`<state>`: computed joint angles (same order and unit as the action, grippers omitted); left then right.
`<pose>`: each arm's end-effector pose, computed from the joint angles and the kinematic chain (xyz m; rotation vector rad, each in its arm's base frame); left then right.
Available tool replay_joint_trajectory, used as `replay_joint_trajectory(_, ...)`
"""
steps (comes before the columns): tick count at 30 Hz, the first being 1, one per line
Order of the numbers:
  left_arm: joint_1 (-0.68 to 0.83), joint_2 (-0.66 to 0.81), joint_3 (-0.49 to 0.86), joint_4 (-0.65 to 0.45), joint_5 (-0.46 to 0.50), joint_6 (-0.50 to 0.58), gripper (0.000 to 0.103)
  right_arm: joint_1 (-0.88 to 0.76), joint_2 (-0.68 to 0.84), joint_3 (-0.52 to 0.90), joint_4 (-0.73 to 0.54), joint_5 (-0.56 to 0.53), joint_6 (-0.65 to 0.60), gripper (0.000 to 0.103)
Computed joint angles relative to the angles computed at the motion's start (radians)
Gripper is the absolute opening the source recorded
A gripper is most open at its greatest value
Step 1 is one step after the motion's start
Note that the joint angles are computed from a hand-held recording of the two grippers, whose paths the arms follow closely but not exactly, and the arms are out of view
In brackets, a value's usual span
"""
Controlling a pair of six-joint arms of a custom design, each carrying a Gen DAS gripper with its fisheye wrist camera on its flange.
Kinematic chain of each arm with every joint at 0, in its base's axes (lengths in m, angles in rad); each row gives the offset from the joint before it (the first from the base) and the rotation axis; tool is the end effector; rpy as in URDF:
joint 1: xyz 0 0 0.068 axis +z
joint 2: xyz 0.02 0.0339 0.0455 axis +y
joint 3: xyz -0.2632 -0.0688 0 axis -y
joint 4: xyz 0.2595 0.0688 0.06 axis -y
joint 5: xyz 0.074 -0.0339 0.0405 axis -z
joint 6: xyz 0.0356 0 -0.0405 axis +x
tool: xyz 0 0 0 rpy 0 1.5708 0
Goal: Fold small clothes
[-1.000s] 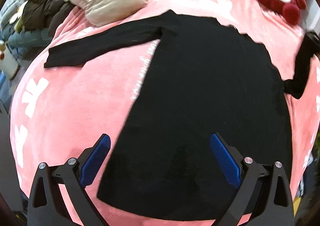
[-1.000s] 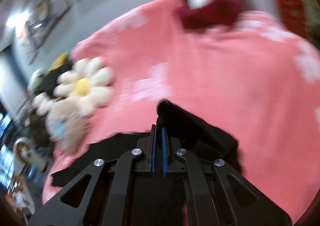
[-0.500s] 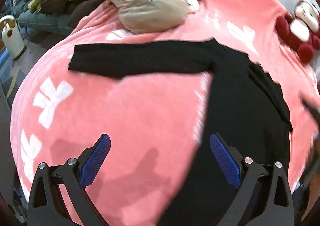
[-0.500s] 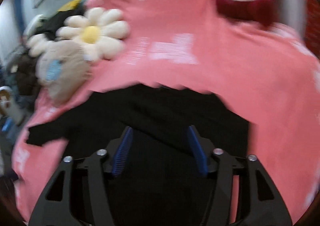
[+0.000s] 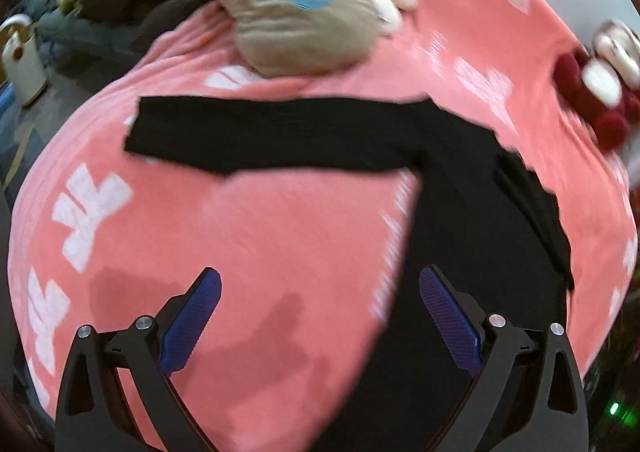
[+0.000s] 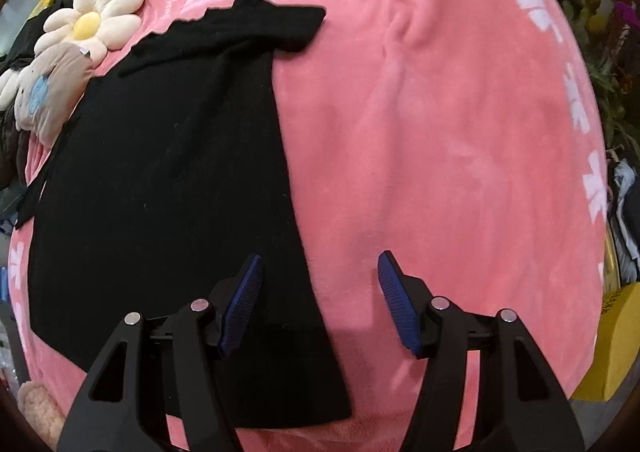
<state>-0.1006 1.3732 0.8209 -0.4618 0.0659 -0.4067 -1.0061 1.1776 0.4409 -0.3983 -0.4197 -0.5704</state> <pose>0.2770 -0.0303 0.1935 -0.3730 2.5792 -0.2700 0.1175 -0.1583 0.1302 0.4326 2.5092 -0.0174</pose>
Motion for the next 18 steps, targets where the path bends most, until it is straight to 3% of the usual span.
replay_joint_trajectory(3, -0.157, -0.020, -0.011, -0.019, -0.066, -0.025, 0.097, 0.185, -0.022, 0.034, 0.116, 0.044, 0.081, 0.058)
replay_joint_trajectory(7, -0.329, 0.007, 0.021, -0.041, -0.134, -0.061, 0.098, 0.525, 0.228, 0.267, 0.248, 0.106, 0.225, 0.058)
replay_joint_trajectory(9, -0.397, 0.026, 0.036, -0.045, -0.138, -0.094, 0.098, 0.684, 0.446, 0.479, 0.232, 0.172, 0.242, 0.058)
replay_joint_trajectory(15, -0.489, 0.055, 0.030, -0.036, -0.105, -0.133, 0.097, 0.901, 0.876, 0.932, 0.116, 0.348, 0.256, 0.063)
replay_joint_trajectory(17, -0.500, 0.056, 0.019, -0.034, -0.113, -0.120, 0.098, 0.903, 0.963, 1.027, 0.081, 0.326, 0.276, 0.062)
replay_joint_trajectory(18, -0.506, 0.065, 0.017, -0.036, -0.116, -0.099, 0.097, 0.885, 0.961, 1.025, 0.078, 0.287, 0.283, 0.053)
